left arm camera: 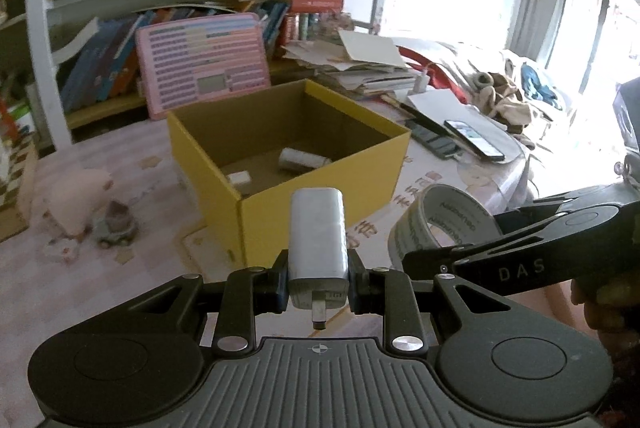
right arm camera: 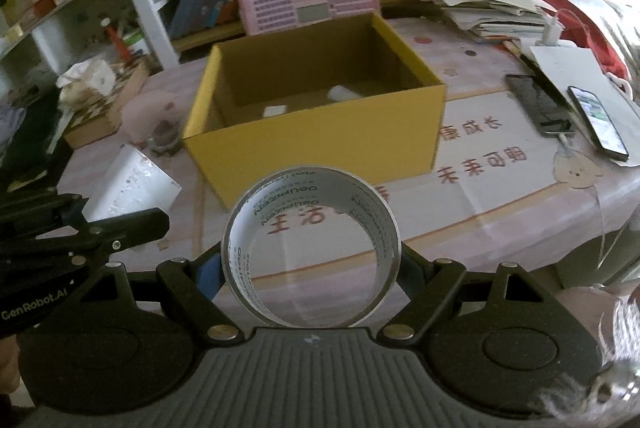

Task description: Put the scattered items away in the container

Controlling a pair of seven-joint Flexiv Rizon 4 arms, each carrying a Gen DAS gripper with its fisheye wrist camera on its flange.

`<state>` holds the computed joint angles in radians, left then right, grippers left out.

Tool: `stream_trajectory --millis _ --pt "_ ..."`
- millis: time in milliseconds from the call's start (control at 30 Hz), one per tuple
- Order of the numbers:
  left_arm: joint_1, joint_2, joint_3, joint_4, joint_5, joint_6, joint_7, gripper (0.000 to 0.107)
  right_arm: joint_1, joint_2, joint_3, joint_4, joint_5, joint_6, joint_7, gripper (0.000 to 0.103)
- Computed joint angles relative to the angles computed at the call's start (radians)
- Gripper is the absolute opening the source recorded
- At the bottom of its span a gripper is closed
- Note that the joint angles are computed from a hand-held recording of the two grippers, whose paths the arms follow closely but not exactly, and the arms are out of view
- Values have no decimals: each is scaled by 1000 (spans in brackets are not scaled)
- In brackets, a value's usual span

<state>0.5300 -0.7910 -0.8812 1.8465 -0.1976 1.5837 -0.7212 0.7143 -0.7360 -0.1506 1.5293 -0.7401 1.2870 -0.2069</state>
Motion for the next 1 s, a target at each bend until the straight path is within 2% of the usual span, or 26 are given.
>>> stream_trajectory --millis 367,567,767,867,1000 --pt "-127 -41 55 -129 -22 -5 34 25 -45 -5 -38 -16 -16 53 -38 82" --pt "-219 -57 128 -223 -38 14 25 25 -79 -44 -57 -87 -2 116 -118 82" --pt "-339 -74 254 -342 -60 23 -18 25 -149 -122 -7 -237 69 129 -300 82" --pt "-420 -94 354 -433 -79 1 -48 25 -197 -184 55 -351 114 101 -424 82" --pt "-524 -133 494 -558 -102 -53 -87 25 -256 -302 170 -564 178 24 -620 82"
